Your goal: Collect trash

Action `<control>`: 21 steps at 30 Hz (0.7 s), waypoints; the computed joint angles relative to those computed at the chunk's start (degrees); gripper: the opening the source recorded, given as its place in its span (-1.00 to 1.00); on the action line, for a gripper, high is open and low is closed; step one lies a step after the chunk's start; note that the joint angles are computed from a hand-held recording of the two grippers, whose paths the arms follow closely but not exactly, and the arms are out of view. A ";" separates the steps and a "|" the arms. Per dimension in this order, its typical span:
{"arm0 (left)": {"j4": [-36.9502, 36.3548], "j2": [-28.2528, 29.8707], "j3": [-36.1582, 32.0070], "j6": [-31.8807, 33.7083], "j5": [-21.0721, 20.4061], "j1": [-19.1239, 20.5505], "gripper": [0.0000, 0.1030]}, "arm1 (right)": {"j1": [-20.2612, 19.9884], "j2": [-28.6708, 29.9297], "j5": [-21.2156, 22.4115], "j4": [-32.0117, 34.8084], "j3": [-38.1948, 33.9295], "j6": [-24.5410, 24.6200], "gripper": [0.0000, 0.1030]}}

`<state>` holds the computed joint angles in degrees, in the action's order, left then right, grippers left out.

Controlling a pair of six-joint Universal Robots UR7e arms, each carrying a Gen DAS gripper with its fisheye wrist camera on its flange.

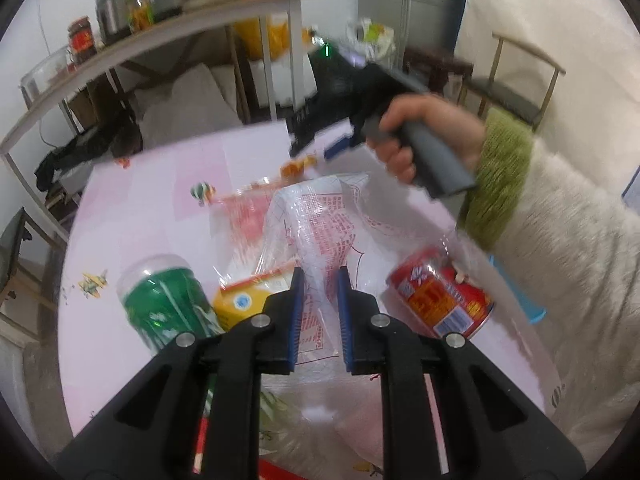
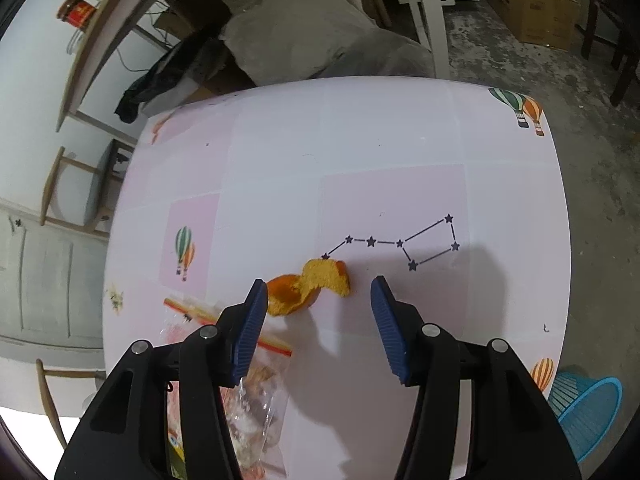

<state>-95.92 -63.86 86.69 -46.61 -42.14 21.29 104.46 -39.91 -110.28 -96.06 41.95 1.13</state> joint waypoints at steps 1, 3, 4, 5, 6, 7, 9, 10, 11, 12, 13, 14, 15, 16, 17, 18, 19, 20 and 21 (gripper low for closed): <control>-0.34 -0.29 0.12 -0.04 0.61 -0.28 -0.71 | 0.09 0.24 -0.46 -0.30 -0.04 -0.05 -0.04; -0.69 -0.99 0.37 -0.50 1.36 -0.73 -0.71 | 0.34 0.71 -1.32 -0.50 -0.14 -0.47 -0.16; -0.75 -1.32 0.55 -0.89 1.65 -0.95 -0.71 | 0.53 0.90 -1.90 -0.72 0.00 -0.86 -0.23; -0.74 -1.66 0.65 -1.30 1.93 -1.11 -0.72 | 0.65 0.84 -2.31 -1.04 0.41 -1.28 -0.27; -0.66 -1.78 0.66 -1.71 2.06 -1.29 -0.72 | 0.96 0.82 -3.38 -1.82 1.02 -2.11 -0.30; -0.76 -1.96 0.75 -2.11 2.22 -1.43 -0.72 | 1.14 0.62 -4.10 -2.58 1.69 -2.70 -0.37; -1.46 -2.48 1.12 -2.40 2.19 -1.63 -0.71 | 1.39 0.34 -4.70 -3.38 2.62 -3.58 -0.54; -1.71 -2.51 1.22 -2.52 2.22 -1.68 -0.72 | 1.44 0.06 -4.97 -4.10 3.29 -3.76 -0.60; -1.93 -2.65 1.38 -2.78 2.28 -1.79 -0.72 | 1.48 -0.20 -5.23 -4.80 3.84 -4.04 -0.67; -2.19 -2.85 1.60 -2.94 2.27 -1.81 -0.72 | 1.60 -0.45 -5.76 -5.51 4.38 -4.27 -0.84; -2.50 -3.11 1.77 -2.81 2.26 -1.63 -0.72 | 1.61 -0.63 -5.78 -5.70 4.53 -4.02 -0.85; -2.84 -3.25 1.91 -3.12 2.25 -1.72 -0.72 | 1.52 -0.73 -5.13 -5.61 4.43 -3.84 -0.86; -3.12 -3.55 2.13 -3.27 2.31 -1.78 -0.72 | 1.48 -1.12 -4.53 -5.81 4.72 -3.67 -0.87; -3.63 -3.75 2.18 -2.84 2.43 -1.47 -0.72 | 1.51 -1.57 -4.26 -6.27 5.13 -3.68 -0.88; -3.83 -3.81 2.17 -3.05 2.62 -1.60 -0.72 | 1.56 -2.13 -3.92 -6.71 5.55 -3.68 -0.88; -3.97 -4.06 2.29 -3.07 2.77 -1.61 -0.72 | 1.59 -2.77 -3.52 -7.17 6.14 -3.60 -0.88; -4.31 -4.21 2.42 -3.06 3.03 -1.68 -0.72 | 1.64 -3.60 -3.04 -7.77 6.79 -3.52 -0.89; -4.68 -4.26 2.45 -3.10 3.43 -1.92 -0.72 | 1.67 -4.09 -2.70 -8.12 7.12 -3.55 -0.89; -4.85 -4.43 2.57 -3.16 3.67 -2.10 -0.72 | 1.75 -5.10 -2.11 -8.79 7.86 -3.64 -0.89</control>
<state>-100.77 -68.29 89.26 -49.77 -38.47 19.19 106.21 -45.01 -112.39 -104.86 49.81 -2.51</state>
